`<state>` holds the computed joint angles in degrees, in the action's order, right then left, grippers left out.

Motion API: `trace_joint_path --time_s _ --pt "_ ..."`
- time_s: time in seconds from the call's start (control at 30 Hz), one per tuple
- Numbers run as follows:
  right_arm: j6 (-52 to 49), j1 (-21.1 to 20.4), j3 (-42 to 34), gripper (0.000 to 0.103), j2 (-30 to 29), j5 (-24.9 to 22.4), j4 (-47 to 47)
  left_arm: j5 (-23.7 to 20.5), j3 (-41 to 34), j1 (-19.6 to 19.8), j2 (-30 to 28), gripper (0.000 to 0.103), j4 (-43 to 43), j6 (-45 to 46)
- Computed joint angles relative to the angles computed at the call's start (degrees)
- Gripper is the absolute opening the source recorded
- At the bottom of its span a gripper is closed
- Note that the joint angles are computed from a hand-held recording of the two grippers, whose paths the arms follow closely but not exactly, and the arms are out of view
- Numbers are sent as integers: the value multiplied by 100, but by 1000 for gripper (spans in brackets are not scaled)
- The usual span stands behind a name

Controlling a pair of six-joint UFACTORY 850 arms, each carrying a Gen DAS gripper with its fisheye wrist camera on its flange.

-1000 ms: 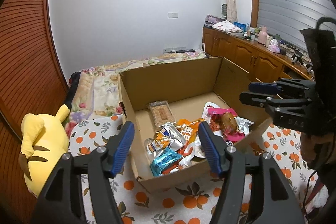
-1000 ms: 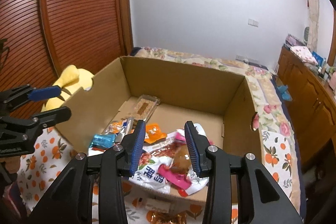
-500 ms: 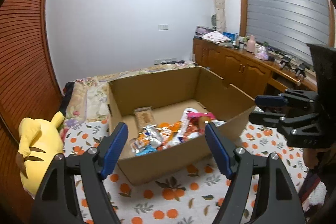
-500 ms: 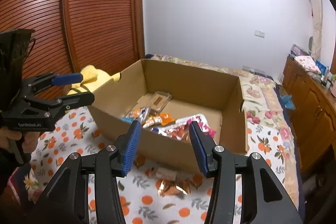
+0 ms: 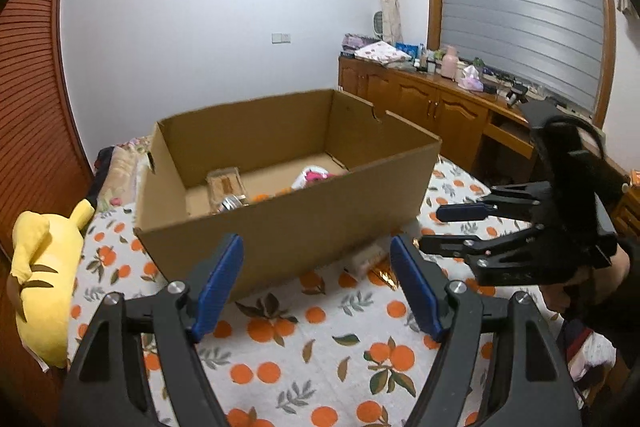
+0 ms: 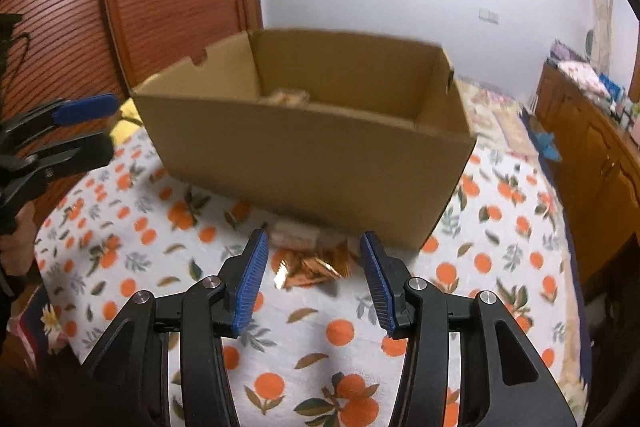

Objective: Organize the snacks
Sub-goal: 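Move both tools down beside the box to the remaining snacks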

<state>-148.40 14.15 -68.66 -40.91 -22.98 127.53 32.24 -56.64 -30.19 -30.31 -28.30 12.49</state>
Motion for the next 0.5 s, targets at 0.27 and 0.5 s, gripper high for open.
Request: trace_joint_path --time_s 0.27,0.5 --pt "916 14 -537 49 -499 360 -727 -166 -134 -35 -217 76 -30 -16" --pt "1622 58 -823 49 -729 507 -1323 -260 -241 -29 -352 76 28 -107"
